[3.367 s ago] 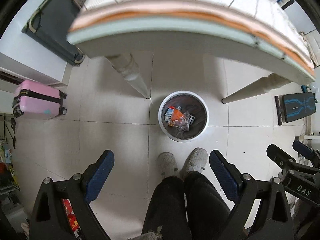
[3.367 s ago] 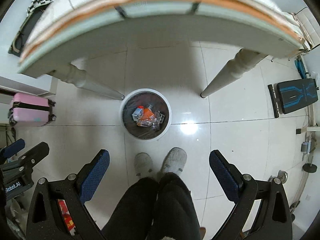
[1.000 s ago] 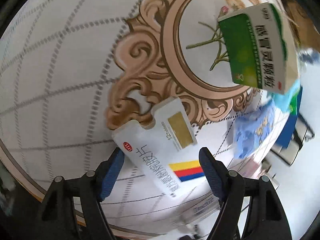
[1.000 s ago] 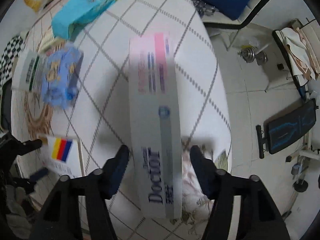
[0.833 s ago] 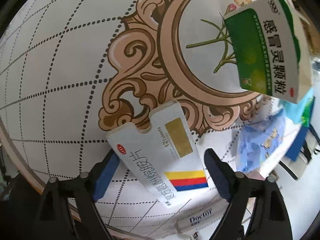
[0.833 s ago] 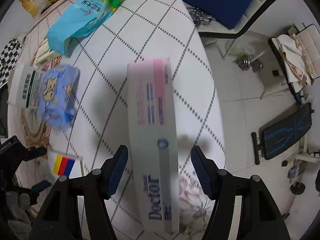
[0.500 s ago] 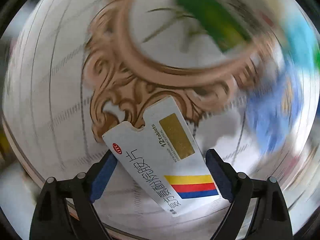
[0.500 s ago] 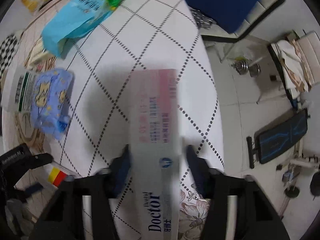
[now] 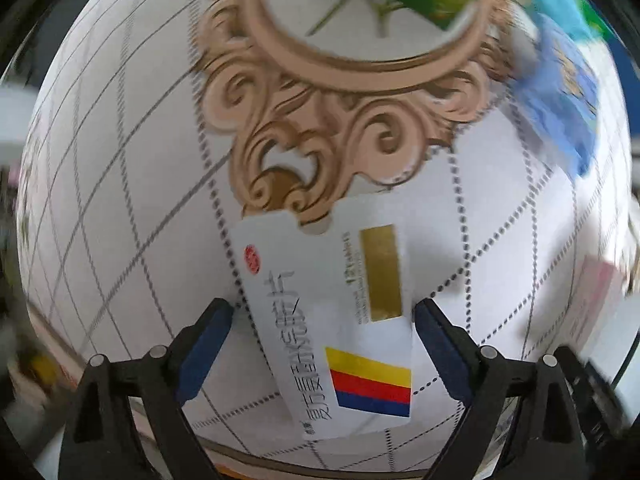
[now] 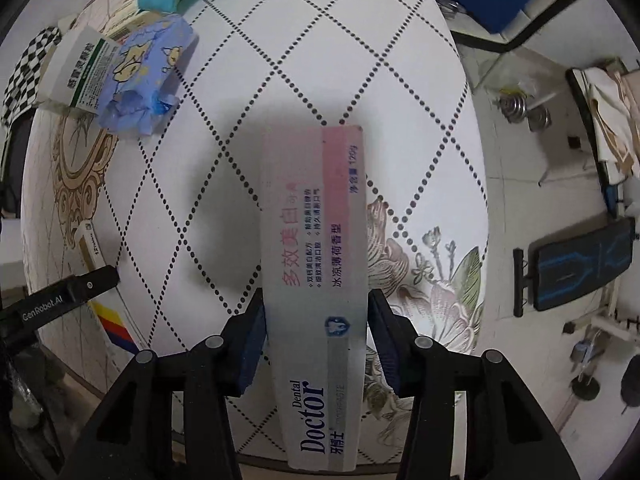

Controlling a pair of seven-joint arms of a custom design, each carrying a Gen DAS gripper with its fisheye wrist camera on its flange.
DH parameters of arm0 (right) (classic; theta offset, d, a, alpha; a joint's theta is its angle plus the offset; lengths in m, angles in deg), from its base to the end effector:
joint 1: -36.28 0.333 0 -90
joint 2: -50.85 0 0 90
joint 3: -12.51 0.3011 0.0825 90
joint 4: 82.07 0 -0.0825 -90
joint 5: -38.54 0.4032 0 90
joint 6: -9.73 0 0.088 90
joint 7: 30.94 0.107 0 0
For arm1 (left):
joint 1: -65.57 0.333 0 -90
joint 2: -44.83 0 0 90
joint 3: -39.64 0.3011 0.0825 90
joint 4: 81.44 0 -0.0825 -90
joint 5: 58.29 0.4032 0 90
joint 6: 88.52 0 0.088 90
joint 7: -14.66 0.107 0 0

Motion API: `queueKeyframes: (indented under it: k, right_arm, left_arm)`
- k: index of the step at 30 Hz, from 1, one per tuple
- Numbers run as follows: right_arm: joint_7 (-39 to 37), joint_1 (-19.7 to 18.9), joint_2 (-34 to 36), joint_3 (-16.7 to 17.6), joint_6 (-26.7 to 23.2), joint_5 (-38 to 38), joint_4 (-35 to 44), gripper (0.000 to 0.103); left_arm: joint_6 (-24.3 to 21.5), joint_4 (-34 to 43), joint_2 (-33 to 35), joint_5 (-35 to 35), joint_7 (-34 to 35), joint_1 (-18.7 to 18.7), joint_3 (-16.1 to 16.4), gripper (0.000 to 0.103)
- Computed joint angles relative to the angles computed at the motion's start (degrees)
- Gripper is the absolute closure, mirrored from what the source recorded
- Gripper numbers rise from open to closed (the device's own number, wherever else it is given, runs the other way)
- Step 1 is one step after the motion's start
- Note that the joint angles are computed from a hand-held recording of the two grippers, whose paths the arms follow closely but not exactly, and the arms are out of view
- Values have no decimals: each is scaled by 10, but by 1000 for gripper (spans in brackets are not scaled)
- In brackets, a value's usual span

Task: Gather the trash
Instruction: 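Grasp the medicine box with the left tool while the right tool grasps the toothpaste box, then carry the medicine box and toothpaste box toward the bin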

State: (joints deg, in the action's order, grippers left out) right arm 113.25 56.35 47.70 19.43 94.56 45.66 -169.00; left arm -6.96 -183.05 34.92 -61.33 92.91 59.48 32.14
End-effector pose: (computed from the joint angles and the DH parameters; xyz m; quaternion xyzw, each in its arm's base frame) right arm 0.4807 0.2630 0.6591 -0.5253 0.8489 0.0576 0.0134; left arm 0.4864 -0.1291 0.5927 0.6931 -0.7151 -0.0670 0.0606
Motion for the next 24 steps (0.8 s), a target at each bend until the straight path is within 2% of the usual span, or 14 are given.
queueKeyframes:
  k: [2,3,6,9,10,12,15,16,19,24]
  right_arm:
    - [8,2,7,2,-7,-7,8,51]
    - [7,3,9,3,-10,-10,9,51]
    - [10,7,13,4,-15,-12,9,52]
    - [11,16,25,8,-28,-30,26,53]
    - [12,18,29,8,-32,-34,33,53]
    - [12,22,31,8,-36,-39,37,54]
    - [24,24,24,7,-26,-30,31,55]
    - [29,26,22,8,-24,-29,31,55]
    - [30,26,9,10,-16,-35,20,55]
    - [47,38,7,24,-21,-64,45,55]
  left_arm:
    - [21,-21,-10,-5,-27,10,-7,10]
    - [13,-42,-32,-4,-24,6,5,10]
    - [26,-47,-39,-2,-22,1,3,12]
    - [37,-56,-55,1,4,-13,-5,30]
    - [38,-54,-55,8,16,-17,-6,32]
    - [51,-66,-66,31,46,-25,-11,32]
    - [75,-115,-113,51,88,-35,-1,32]
    - [88,-111,-107,53,88,-31,-15,32]
    - [102,-112,-124,73,119,-41,-9,32]
    - [133,-139,-179,82,161,-47,1,32]
